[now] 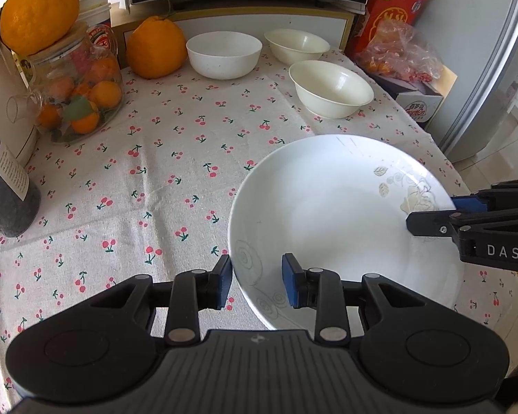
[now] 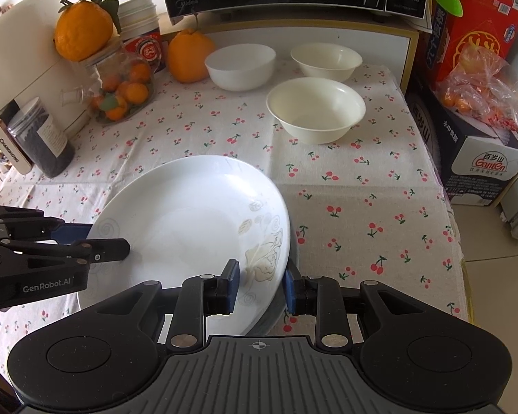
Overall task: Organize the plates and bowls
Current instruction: 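Lift and carry the white plate with both grippers toward the blue plate stack, then lower the white plate onto the blue plates and open both grippers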
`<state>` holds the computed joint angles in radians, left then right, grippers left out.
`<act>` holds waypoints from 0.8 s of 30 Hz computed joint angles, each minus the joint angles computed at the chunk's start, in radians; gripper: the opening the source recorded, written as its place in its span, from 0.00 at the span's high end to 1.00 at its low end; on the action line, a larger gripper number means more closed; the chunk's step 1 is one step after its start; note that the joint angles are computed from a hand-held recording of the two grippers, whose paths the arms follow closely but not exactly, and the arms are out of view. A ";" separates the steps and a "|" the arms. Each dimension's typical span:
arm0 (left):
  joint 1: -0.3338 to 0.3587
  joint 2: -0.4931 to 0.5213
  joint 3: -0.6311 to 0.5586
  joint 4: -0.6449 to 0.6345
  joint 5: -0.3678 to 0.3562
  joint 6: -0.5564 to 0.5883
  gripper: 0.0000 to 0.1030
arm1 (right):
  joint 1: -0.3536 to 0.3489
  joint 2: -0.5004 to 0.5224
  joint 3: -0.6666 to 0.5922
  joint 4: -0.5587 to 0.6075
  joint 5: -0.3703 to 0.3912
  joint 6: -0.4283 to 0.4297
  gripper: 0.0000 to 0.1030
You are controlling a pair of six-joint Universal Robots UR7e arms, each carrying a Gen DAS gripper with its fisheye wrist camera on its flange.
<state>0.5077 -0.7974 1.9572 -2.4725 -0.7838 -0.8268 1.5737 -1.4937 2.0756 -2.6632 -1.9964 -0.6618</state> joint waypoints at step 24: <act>0.006 0.002 -0.016 0.016 -0.015 -0.015 0.67 | 0.048 0.017 0.025 -0.002 -0.092 -0.142 0.34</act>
<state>0.5139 -0.7951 1.9412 -2.4561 -0.7991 -0.8417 1.6217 -1.4763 2.1006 -2.6649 -2.0887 -0.8042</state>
